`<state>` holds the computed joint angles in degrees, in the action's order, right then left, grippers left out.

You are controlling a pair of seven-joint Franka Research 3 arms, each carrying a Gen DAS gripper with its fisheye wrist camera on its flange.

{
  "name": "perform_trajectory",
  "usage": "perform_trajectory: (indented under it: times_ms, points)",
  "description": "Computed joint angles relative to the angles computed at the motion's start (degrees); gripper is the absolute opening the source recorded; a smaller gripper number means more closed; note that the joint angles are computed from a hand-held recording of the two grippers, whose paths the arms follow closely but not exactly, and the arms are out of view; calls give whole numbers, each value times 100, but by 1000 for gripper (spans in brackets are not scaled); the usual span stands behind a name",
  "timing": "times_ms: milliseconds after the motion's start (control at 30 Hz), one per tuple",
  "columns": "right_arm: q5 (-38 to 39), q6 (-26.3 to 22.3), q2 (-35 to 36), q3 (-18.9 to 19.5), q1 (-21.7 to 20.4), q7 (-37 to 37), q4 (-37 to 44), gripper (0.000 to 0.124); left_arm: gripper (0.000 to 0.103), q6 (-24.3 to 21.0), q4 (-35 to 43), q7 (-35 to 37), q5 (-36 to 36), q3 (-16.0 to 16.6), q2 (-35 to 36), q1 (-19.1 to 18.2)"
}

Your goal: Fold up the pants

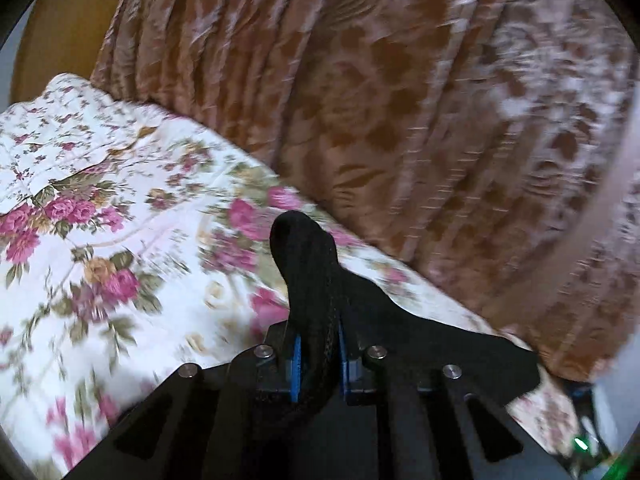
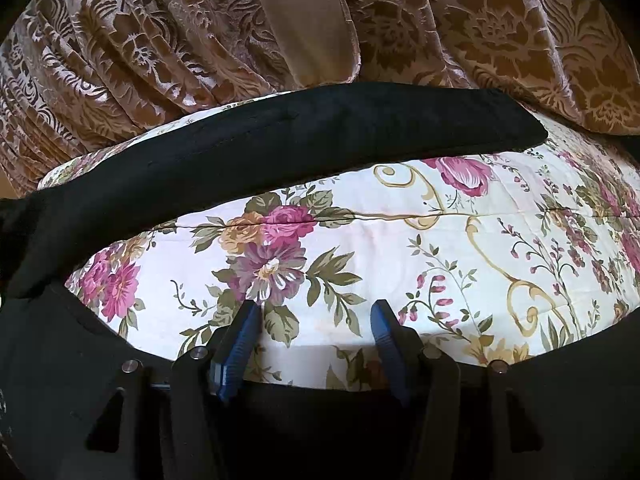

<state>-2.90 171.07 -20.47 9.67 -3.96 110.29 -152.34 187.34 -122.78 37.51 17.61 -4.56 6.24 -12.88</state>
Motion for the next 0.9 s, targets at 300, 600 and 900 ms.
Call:
perform_trajectory:
  times_ms: [300, 600, 900]
  points:
    - [78, 35, -9, -45, 51, -44, -24, 59, 13, 1254, -2100, -25, -1275, -987, -1449, 310]
    - [157, 38, -14, -68, 79, -105, -27, 59, 13, 1747, -2926, 191, -2438, -1630, -1493, 414]
    - [270, -1012, 224, -370, 414, -559, 607, 71, 14, 2433, -2966, 1054, -3272, -1505, -1065, -18]
